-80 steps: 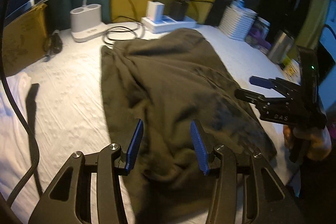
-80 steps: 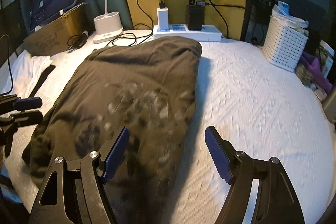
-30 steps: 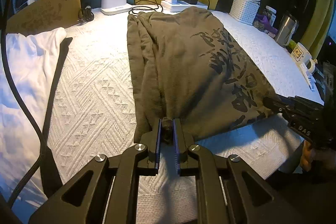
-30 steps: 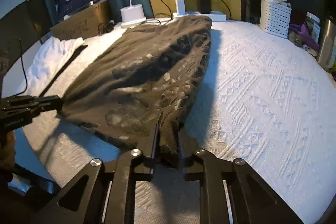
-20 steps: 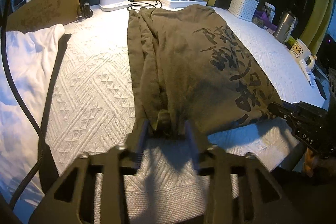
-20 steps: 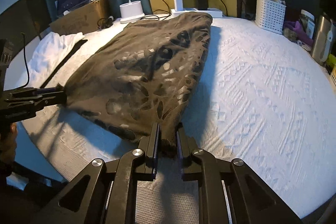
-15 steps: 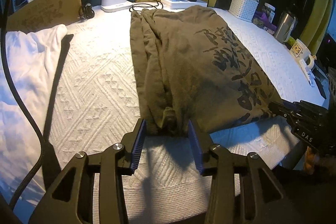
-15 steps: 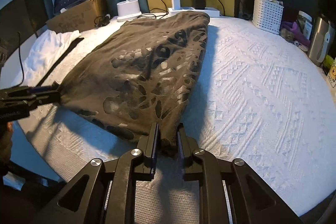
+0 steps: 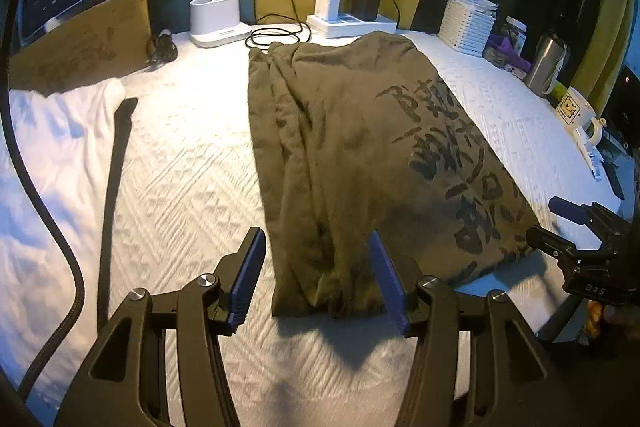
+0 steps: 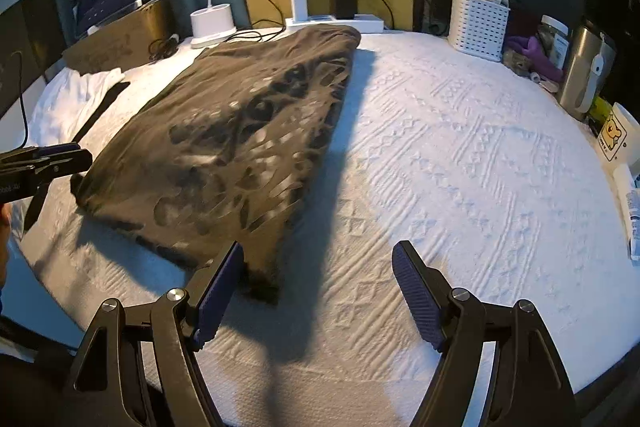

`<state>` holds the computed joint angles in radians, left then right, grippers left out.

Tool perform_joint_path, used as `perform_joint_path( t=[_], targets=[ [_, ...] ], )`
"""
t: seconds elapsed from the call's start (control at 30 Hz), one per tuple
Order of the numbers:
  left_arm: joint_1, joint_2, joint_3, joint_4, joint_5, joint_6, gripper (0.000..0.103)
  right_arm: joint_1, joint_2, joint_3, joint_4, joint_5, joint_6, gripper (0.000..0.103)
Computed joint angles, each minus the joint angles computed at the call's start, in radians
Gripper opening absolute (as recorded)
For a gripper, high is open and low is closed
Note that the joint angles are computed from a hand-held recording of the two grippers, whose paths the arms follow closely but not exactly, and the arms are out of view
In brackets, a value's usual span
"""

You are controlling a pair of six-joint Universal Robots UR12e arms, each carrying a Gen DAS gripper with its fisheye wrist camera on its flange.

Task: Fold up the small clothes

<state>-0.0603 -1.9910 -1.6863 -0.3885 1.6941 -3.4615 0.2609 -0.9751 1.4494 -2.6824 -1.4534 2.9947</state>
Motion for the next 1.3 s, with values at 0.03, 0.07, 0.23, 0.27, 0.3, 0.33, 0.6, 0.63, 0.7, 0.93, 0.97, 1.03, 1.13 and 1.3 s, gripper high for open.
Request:
perform_joint_path(
  t=[0.03,0.07,0.23,0.27,0.3,0.33,0.6,0.63,0.7,0.93,0.97,1.03,1.13,1.3],
  targets=[
    [0.0,-0.003,0.005,-0.001,-0.001,0.002,0.054,-0.001,0.001,-0.003,0.001,0.0,0.003,0.078],
    [0.001,-0.007,0.013,-0.005,-0.001,0.003,0.054,-0.002,0.005,-0.01,0.004,0.001,0.005,0.078],
    [0.005,-0.028,0.053,-0.025,-0.006,0.011,0.054,-0.007,0.021,-0.04,0.021,0.006,0.012,0.078],
    [0.005,-0.033,0.061,-0.032,-0.005,0.014,0.054,-0.009,0.025,-0.048,0.025,0.008,0.013,0.078],
    [0.005,-0.036,0.066,-0.036,-0.003,0.017,0.054,-0.009,0.029,-0.054,0.028,0.009,0.013,0.078],
    [0.005,-0.041,0.075,-0.042,-0.002,0.02,0.054,-0.011,0.033,-0.061,0.033,0.01,0.012,0.078],
    [0.01,-0.082,0.141,-0.102,0.011,0.026,0.054,-0.014,0.079,-0.143,0.086,0.014,-0.006,0.078],
    [0.011,-0.089,0.152,-0.114,0.017,0.024,0.054,-0.014,0.088,-0.158,0.094,0.016,-0.008,0.078],
    [0.016,-0.097,0.165,-0.121,0.01,0.019,0.054,-0.014,0.1,-0.179,0.106,0.02,-0.014,0.078],
    [0.033,-0.128,0.209,-0.136,0.004,0.015,0.054,-0.01,0.157,-0.283,0.156,0.03,-0.037,0.078],
    [0.035,-0.132,0.215,-0.137,0.003,0.018,0.054,-0.008,0.167,-0.3,0.163,0.031,-0.039,0.078],
    [0.041,-0.143,0.231,-0.136,0.0,0.028,0.054,-0.006,0.185,-0.331,0.18,0.032,-0.043,0.078],
    [0.055,-0.163,0.259,-0.131,-0.006,0.04,0.054,-0.003,0.21,-0.377,0.2,0.031,-0.043,0.078],
    [0.071,-0.202,0.314,-0.126,-0.007,0.08,0.054,-0.002,0.259,-0.462,0.241,0.023,-0.044,0.078]
  ],
)
